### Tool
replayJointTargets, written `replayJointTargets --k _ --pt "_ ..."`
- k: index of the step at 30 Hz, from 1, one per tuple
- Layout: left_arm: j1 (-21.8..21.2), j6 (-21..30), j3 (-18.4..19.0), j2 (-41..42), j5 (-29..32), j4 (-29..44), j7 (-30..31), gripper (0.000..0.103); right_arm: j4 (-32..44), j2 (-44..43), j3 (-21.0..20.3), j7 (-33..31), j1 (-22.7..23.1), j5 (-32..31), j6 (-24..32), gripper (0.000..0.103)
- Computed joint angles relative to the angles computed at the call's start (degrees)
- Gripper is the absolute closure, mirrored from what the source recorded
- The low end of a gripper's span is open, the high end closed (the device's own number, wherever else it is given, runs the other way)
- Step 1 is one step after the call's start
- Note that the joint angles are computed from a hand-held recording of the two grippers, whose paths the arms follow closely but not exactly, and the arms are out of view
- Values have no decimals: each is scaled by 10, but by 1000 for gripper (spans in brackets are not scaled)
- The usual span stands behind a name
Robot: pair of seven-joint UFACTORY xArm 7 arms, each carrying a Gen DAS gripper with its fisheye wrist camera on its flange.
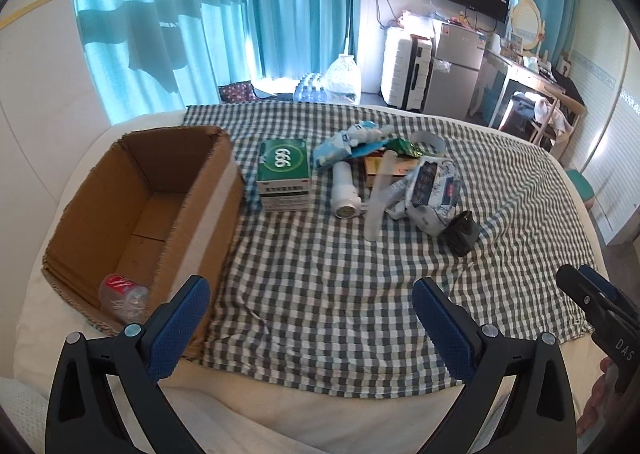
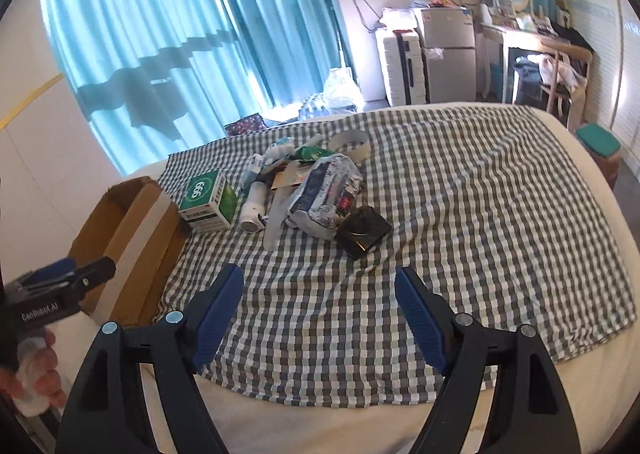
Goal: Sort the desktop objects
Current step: 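Move both tools back over the cluttered cloth, then grasp the black case with the right tool while the left tool grasps the floral tissue pack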
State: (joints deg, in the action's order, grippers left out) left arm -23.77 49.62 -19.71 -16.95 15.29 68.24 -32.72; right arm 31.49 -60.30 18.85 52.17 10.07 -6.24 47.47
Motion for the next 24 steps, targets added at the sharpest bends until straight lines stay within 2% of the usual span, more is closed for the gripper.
replayJointTargets --k 4,11,17,24 --pt "-4 -3 -10 32 9 6 -24 0 -24 -4 -10 11 -6 5 -7 25" --pt "-24 -15 0 91 35 18 -55 0 -59 19 -34 30 -26 13 -48 25" --pt "-49 -13 20 161 61 57 -65 0 -48 114 -40 39 -62 -3 -103 25" --pt "-79 -15 54 243 97 114 -76 0 -14 262 -47 86 -103 -25 -191 25"
